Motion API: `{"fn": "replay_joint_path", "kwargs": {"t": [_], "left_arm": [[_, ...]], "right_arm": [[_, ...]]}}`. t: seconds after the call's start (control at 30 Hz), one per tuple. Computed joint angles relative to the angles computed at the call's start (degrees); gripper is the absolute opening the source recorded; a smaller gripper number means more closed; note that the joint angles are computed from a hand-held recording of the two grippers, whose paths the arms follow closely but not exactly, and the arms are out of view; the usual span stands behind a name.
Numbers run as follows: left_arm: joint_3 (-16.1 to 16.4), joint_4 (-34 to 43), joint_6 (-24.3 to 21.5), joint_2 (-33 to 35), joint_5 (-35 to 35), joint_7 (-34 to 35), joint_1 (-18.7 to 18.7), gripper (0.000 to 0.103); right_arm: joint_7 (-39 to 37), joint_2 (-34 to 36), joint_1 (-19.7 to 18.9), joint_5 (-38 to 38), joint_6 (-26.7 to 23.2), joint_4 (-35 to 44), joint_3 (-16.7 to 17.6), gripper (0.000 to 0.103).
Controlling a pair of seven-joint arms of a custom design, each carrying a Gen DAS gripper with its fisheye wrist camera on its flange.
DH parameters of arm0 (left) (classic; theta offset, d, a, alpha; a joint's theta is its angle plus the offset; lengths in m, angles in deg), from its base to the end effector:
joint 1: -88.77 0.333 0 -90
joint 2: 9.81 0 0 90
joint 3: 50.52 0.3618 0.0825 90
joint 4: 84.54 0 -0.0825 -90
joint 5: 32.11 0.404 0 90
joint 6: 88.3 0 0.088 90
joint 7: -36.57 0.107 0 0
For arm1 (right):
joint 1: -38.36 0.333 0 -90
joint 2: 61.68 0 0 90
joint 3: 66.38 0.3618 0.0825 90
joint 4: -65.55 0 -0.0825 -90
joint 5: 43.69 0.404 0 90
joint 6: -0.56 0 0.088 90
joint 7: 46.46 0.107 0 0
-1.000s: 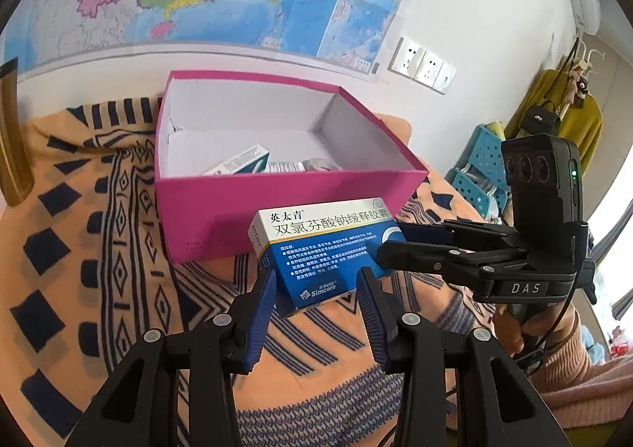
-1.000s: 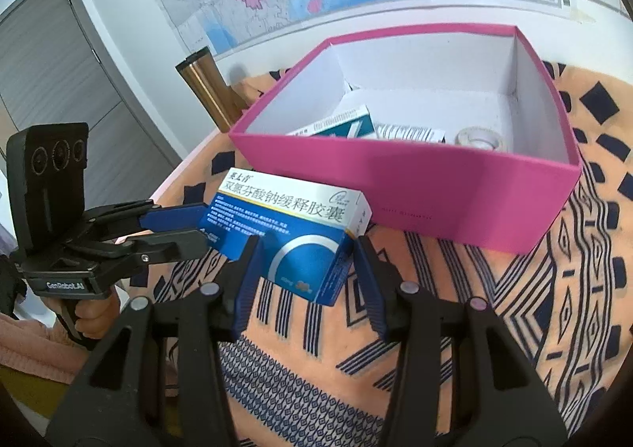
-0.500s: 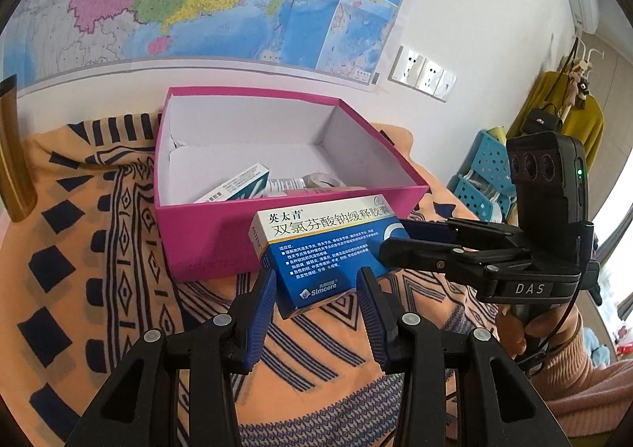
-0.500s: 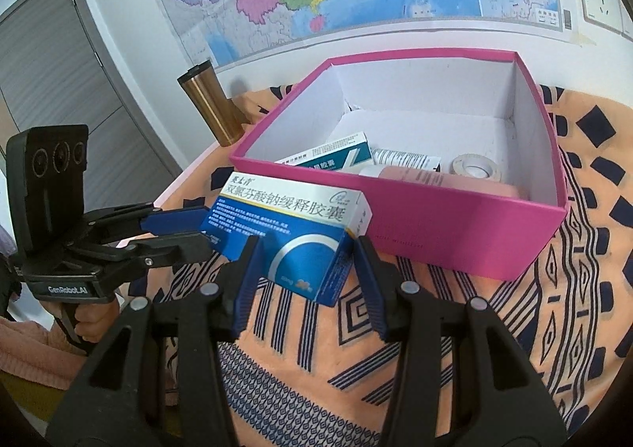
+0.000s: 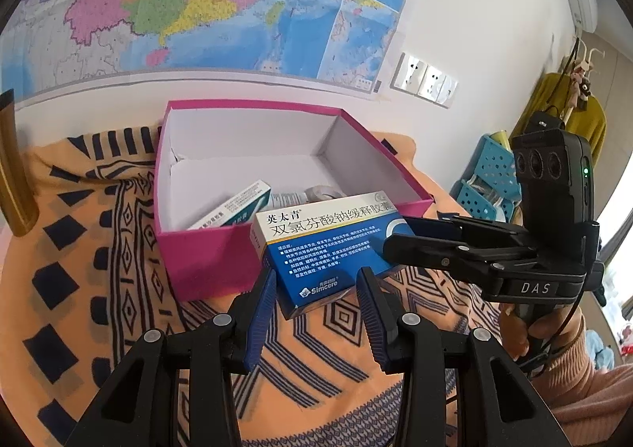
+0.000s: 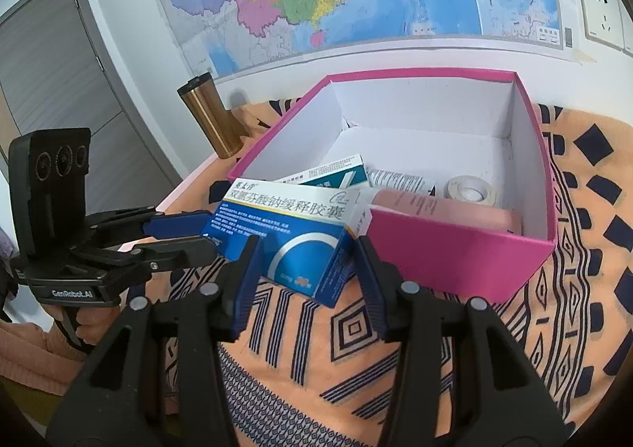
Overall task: Organize rigid objects
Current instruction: 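Lift the medicine box with both tools and carry it over the magenta box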
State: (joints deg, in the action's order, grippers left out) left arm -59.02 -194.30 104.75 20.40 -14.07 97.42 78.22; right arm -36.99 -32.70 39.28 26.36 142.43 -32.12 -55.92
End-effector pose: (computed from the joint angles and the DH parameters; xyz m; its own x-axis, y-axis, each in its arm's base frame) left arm 0.6662 -0.2493 0.3563 -0.2317 -0.9337 0.2729 -0.6540 -0.0582 -0.7543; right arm 0.7220 0.1233 0.3576 0.6806 -0.6493 -0.3393 -0.6197 -0.2631 -0.7394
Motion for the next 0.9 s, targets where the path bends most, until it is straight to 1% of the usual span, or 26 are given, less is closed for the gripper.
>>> {"fn": "replay_joint_path", "kwargs": {"t": [0.33,0.5,0.67,0.9], "left_arm": [[1.37,1.34,-0.53,0.38,-0.37,0.23,-0.99,0.042],[1.05,2.14,-0.58,0.7,-0.25,0.37,-0.52,0.042],[2.18,2.52,-0.32,0.74,-0.73,0.46,-1.49,0.042],[2.41,3.46,-0.73,1.29,-1.1,0.32,-1.58,0.042]], "right_arm": [[-0.44,0.39,-0.21,0.57,0.05,0.94,0.29,0.05],[-0.08,0.65,-0.04,0.29,0.32,1.68,0.29,0.05],[0.34,1.09,-0.06,-0.15,0.41,2.59,0.42,0.05],[0.46,1.62,-0.22,-0.57,0.61,3.59,0.76,0.05]]}}
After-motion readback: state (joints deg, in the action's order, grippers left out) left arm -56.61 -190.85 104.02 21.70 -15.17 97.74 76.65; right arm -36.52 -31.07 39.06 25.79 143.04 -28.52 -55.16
